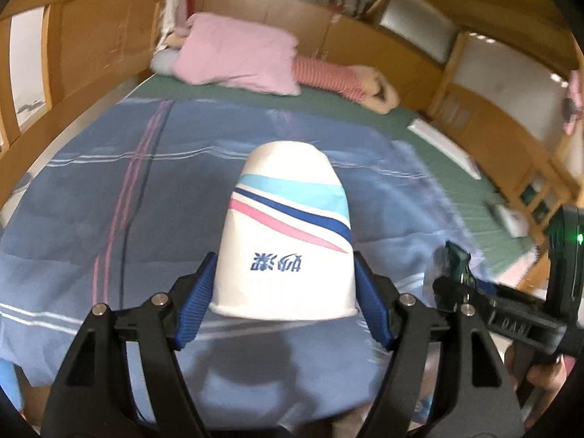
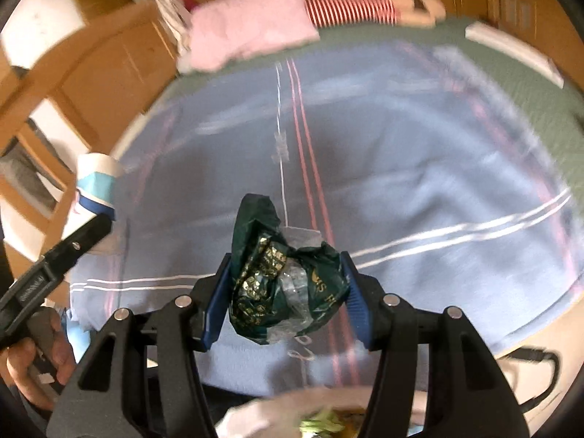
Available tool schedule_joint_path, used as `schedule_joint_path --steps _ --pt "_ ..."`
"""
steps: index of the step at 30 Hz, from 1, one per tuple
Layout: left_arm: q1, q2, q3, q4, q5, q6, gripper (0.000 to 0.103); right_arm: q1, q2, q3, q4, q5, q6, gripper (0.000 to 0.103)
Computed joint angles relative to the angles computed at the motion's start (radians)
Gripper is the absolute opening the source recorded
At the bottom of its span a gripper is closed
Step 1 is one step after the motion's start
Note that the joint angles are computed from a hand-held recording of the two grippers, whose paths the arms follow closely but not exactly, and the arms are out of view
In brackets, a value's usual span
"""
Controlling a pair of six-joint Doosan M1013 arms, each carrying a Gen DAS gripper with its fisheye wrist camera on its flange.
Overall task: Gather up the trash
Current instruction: 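Lower the cup and dark green bag into the bin and open both tools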
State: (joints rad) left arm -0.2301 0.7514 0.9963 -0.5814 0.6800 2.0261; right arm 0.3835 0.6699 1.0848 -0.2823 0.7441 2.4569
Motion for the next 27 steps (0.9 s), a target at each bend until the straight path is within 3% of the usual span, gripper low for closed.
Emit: schedule_joint_path --steps 5,10,12,15,19,21,24,27 --pt "-0.009 -0.103 0.135 -0.107 0.023 0.138 0.072 0.017 -0.133 0.16 -0.057 -0.075 0.039 0.056" --pt "-0.015 -0.192 0.252 -0.127 0.035 0.162 0.073 0.05 -0.229 0.287 -0.101 -0.03 0.003 0.056" --pt "-0.021 -0.217 0.284 -0.108 0.041 0.147 0.073 0.057 -0.267 0.352 -0.036 -0.044 -0.024 0.056" --pt "-0.032 -0.243 0.321 -0.096 0.057 0.169 0.074 0.06 -0.282 0.385 -0.007 -0.032 -0.038 0.056" --pt "-0.054 -0.249 0.333 -0.074 0.104 0.198 0.074 0.053 -0.28 0.406 0.087 0.024 -0.115 0.069" --pt "-0.065 -0.25 0.343 -0.067 0.134 0.217 0.076 0.052 -0.299 0.436 0.053 -0.004 -0.054 0.079" --pt "-0.079 -0.243 0.346 -0.058 0.174 0.246 0.082 0.029 -0.364 0.52 -0.019 -0.147 0.148 0.086" --pt "-0.092 -0.231 0.346 -0.047 0.222 0.247 0.086 0.032 -0.399 0.555 -0.201 -0.139 0.376 0.088"
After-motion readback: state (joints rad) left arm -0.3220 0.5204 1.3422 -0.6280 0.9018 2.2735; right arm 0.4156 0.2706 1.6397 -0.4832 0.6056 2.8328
